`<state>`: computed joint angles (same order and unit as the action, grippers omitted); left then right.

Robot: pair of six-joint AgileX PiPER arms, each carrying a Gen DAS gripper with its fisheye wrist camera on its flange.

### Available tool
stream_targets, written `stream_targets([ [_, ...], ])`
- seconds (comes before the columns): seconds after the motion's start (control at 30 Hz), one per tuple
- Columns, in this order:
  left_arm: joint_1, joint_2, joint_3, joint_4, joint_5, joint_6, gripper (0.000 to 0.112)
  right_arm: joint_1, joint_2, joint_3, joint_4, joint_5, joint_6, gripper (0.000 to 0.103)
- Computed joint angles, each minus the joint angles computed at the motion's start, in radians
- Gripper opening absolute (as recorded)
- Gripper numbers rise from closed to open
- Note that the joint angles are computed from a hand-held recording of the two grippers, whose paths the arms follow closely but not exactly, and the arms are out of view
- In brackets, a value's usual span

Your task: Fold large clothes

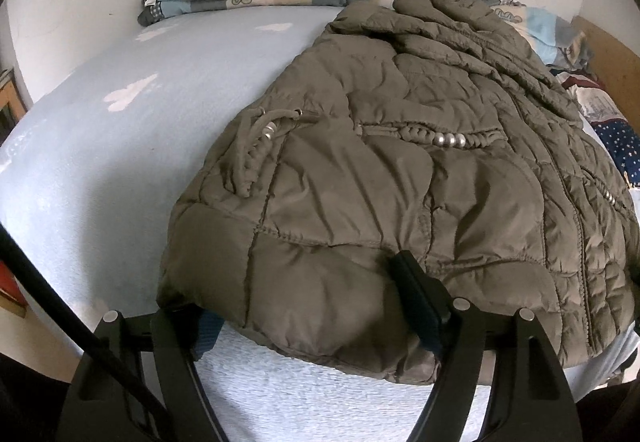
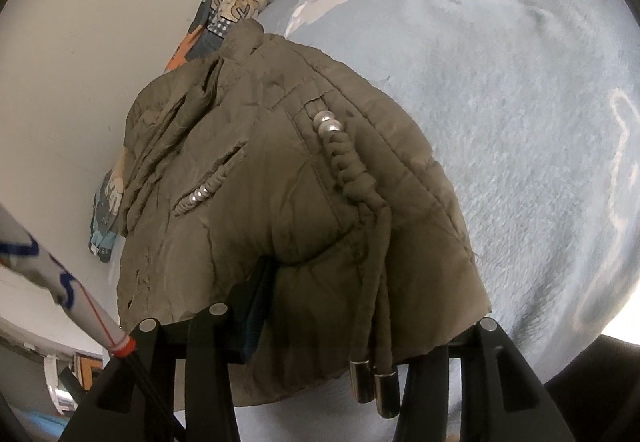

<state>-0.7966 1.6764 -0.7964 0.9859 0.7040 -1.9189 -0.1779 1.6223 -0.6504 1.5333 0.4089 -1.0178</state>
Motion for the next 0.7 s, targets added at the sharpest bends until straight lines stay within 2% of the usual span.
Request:
stream_targets([
  [0.23,-0.014,0.005,-0.012,-0.006,0.033,0.036,0.077,0.003,-0.002,-0.02,-0.108,0.001,0.117,0.049],
  [0.43,-0.042,0.025,-0.039,-0.01,0.09,0.066,0.076,0.085,-0.037,-0.032,-0.265,-0.102,0.244,0.038],
  [0.57,-0.053,0.032,-0.045,-0.008,0.109,0.073,0.076,0.095,-0.034,-0.039,-0.306,-0.117,0.268,0.036],
  [0.7,-0.056,0.034,-0.048,-0.009,0.118,0.077,0.076,0.124,-0.035,-0.05,-0.42,-0.151,0.368,0.036],
])
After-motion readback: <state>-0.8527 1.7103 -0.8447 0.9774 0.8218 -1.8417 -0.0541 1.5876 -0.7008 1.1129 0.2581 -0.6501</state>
